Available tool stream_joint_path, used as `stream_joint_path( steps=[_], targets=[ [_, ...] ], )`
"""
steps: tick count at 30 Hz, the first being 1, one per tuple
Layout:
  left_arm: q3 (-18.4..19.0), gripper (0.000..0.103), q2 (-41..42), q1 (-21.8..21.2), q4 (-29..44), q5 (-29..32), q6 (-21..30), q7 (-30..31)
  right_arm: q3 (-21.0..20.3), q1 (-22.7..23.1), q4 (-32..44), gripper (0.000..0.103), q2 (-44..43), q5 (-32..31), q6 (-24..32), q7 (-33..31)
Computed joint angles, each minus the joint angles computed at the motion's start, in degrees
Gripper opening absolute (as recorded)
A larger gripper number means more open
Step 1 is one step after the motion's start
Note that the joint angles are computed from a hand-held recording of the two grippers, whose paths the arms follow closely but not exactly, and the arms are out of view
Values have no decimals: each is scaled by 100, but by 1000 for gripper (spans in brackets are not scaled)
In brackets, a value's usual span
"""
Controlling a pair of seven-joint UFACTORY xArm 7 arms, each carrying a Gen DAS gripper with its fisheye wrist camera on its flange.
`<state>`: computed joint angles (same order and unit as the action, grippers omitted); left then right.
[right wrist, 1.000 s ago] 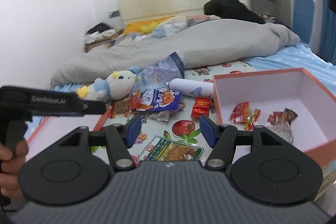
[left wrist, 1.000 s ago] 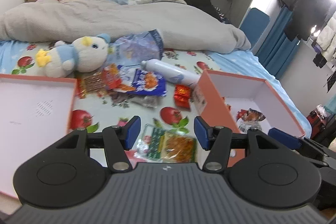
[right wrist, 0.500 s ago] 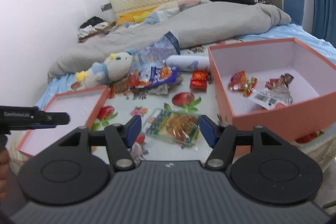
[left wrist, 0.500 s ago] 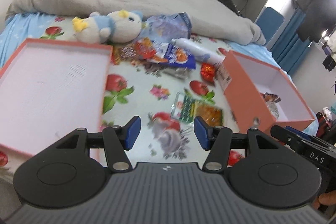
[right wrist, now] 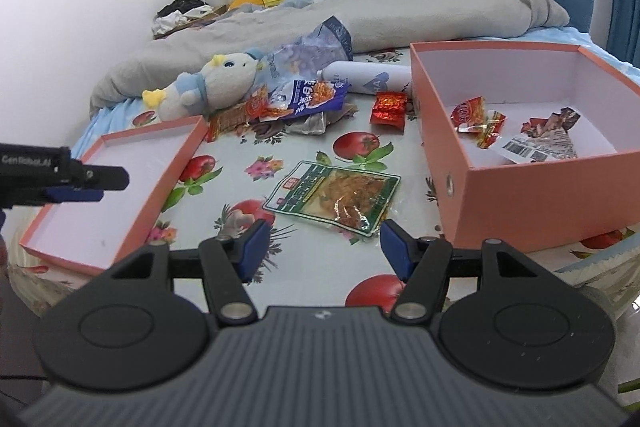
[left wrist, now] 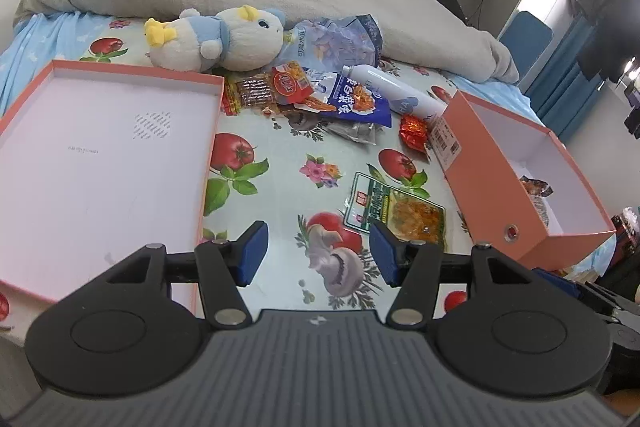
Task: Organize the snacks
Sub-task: 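Lower left gripper to red meat-strip packet while right lowers to green packet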
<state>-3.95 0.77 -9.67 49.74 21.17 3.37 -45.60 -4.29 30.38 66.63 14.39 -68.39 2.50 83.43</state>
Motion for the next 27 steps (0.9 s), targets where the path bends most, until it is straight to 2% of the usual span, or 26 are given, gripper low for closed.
stream_joint_path(
  steps=[4,7,9,10,16,20,24,27],
  targets=[
    [68,66,308,-28,266,-103,198,202,24,-40,183,63,239,376,-96,-405],
    [160,66,523,-106,516,-211,366,277,107,-123,330,63,459,928,-162,-961],
    [198,67,659,-144,711,-306,482,359,502,-446,439,63,627,1550,-139,-1732],
    [200,67,765,-147,855,-388,580,454,574,-504,528,63,732,1703,-160,-1970],
    [195,68,1438,-92,1711,-917,999,1064,422,-349,1094,63,1251,2206,-132,-2592],
    [248,69,1912,-109,2370,-1123,1174,1424,666,-526,1504,63,1607,2681,-68,-3192],
    [296,75,2317,-107,2901,-1292,1252,1738,821,-604,1991,63,1998,3092,50,-3698],
    [407,75,2654,-171,3368,-1312,1410,1810,733,-498,2332,63,2268,3330,130,-3910]
  ],
)
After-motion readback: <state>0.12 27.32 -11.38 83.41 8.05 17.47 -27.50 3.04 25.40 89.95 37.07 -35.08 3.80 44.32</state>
